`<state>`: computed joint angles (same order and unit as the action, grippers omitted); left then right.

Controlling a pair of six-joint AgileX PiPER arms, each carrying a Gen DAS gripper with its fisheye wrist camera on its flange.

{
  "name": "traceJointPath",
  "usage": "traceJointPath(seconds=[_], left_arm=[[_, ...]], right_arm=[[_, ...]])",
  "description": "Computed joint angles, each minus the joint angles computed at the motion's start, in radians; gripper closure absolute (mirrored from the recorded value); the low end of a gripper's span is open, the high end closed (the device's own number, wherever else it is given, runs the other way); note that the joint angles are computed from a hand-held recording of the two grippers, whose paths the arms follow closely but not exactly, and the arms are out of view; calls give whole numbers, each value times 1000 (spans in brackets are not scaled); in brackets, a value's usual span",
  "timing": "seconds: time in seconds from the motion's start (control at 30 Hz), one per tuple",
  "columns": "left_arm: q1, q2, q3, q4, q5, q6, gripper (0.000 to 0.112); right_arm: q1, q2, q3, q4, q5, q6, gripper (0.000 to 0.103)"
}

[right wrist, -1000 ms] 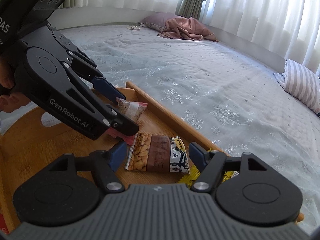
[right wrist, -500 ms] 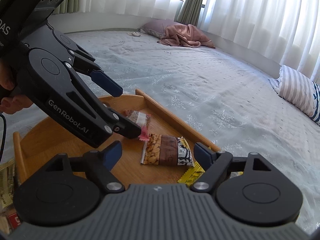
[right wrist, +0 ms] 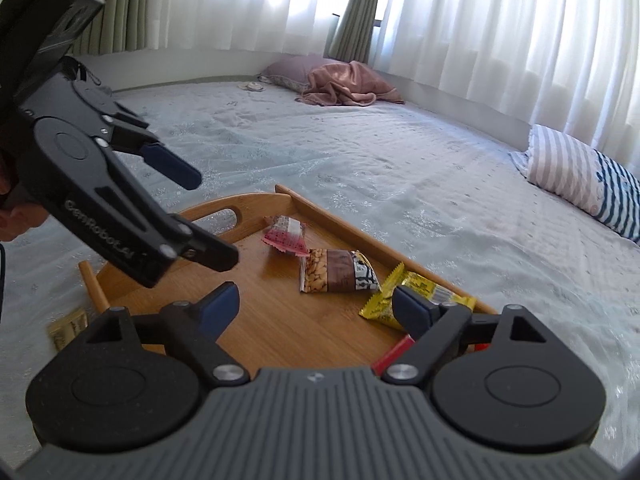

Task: Organize snacks
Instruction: 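Withdraw both tools from the tray toward the snack pile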

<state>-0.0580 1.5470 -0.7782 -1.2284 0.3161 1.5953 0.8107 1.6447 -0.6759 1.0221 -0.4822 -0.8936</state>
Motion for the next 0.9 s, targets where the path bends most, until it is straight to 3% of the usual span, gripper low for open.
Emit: traceJointPath(seconds=[0.13, 0.43, 0.6, 0.9], left_arm=[[40, -120, 104, -32, 45, 32, 21], [156, -340, 320, -57, 174, 104, 17], [244, -397, 410, -46, 265, 134, 15], [328, -496, 590, -263, 259, 368, 14]], right_arm=[[95, -43, 51, 174, -89, -42, 11], [403, -16, 209, 305, -389, 301, 7], [547, 64, 209, 465, -510, 368, 7], [722, 195, 164, 706, -647, 497, 7]])
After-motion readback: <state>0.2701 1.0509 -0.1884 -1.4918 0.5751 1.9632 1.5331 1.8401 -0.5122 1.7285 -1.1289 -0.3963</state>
